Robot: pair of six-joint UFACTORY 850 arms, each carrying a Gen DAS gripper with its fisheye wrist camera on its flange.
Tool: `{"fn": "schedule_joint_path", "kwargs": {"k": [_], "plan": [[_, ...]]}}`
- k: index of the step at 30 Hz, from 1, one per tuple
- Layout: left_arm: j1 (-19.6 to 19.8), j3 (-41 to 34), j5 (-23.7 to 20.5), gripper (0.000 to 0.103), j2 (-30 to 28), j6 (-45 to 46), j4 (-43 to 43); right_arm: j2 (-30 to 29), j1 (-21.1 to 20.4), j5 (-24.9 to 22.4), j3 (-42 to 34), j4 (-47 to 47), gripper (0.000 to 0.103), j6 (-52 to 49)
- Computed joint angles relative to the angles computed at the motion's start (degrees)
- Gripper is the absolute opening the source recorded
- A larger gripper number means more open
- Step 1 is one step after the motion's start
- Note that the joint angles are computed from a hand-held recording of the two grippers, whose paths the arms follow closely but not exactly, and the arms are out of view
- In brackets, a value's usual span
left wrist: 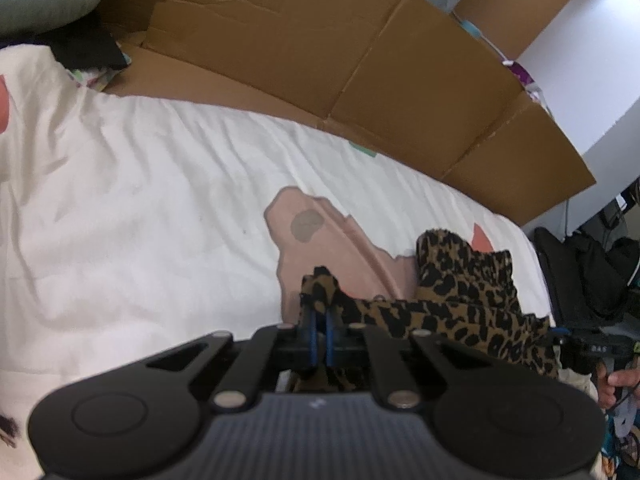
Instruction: Fold clothes
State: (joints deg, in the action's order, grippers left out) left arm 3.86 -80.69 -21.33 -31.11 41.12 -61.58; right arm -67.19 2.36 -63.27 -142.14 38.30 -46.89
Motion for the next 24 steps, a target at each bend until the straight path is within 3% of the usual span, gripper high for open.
{"fn": "schedule_joint_path", "kwargs": {"k": [3, 7, 13, 16, 24], "plan": [[0.3, 1.3, 1.0, 0.004, 0.7, 5.4, -6.6, -0.4, -0.1, 0.0, -1.4, 0.2, 0.008, 0.5], [0.6, 1.4, 0.3, 0.004, 0.5, 5.8, -8.1, 1.1, -0.2, 1.7, 0.9, 0.7, 0.007, 1.1], [0.1, 0.7, -0.5, 0.005, -0.5, -0.9, 0.1, 2.6, 0.4, 4.3, 3.2, -3.0, 0.01, 2.6], [-0.1, 0.6, -0.4, 0.011, -0.8, -2.8, 2.4, 4.4, 0.6, 6.1, 6.1, -2.1, 0.01, 0.1], [0.0, 1.6, 0.4, 0.006, -0.2, 1.8, -1.0, 4.4, 0.2, 7.4, 5.6, 0.3, 0.001, -0.5]]}}
